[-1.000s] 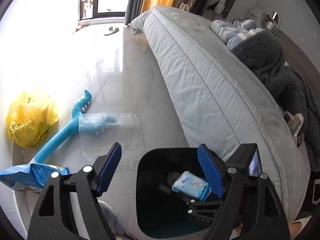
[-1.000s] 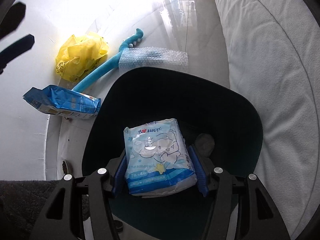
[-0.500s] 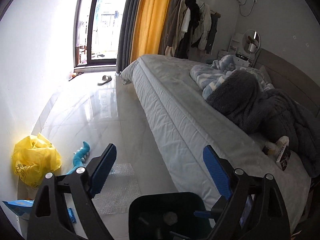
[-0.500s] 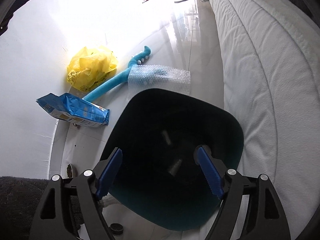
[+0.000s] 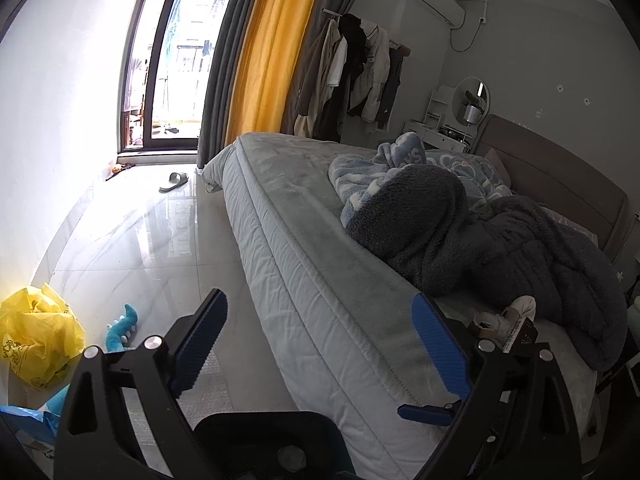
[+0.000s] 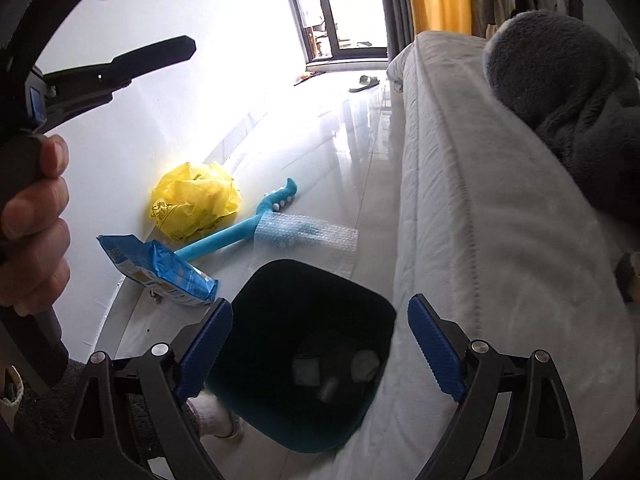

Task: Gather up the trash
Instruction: 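Move both open grippers back over the bed, then grasp the black 'Face' tissue pack with the right gripper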

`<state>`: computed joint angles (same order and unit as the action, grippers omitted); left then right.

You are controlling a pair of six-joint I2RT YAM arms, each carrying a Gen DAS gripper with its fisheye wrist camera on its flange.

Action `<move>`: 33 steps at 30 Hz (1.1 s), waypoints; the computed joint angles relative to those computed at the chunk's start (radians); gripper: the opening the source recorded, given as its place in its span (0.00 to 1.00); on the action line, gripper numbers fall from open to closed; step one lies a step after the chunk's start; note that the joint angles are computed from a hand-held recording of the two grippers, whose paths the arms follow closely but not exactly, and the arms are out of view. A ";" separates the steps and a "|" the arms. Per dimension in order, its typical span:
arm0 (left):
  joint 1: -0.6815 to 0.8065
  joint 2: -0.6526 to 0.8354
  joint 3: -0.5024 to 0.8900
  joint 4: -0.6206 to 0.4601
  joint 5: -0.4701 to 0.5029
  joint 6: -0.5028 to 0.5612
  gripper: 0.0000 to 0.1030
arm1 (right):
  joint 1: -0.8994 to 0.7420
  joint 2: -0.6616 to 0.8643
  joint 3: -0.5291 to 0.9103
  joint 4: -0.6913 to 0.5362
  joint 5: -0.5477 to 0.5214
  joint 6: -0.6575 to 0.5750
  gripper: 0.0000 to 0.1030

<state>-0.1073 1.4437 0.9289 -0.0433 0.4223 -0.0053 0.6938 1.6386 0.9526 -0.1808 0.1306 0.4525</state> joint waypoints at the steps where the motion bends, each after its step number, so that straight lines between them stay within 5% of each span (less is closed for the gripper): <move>1: -0.016 -0.001 -0.001 0.002 -0.010 -0.007 0.92 | -0.013 -0.025 -0.020 -0.002 0.008 -0.004 0.88; 16: -0.190 0.036 0.013 0.002 -0.095 -0.052 0.92 | -0.218 -0.341 -0.222 -0.085 0.128 -0.105 0.94; 24: -0.240 0.046 0.020 0.004 -0.116 -0.084 0.92 | -0.265 -0.427 -0.267 -0.154 0.274 -0.256 0.97; 33: -0.288 0.061 0.035 0.013 -0.134 -0.107 0.92 | -0.373 -0.482 -0.319 -0.170 0.282 -0.327 0.97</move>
<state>-0.3957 1.5045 0.9639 -0.0303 0.2884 -0.1120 0.3210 1.1569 0.6340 -0.3513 0.4122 0.1251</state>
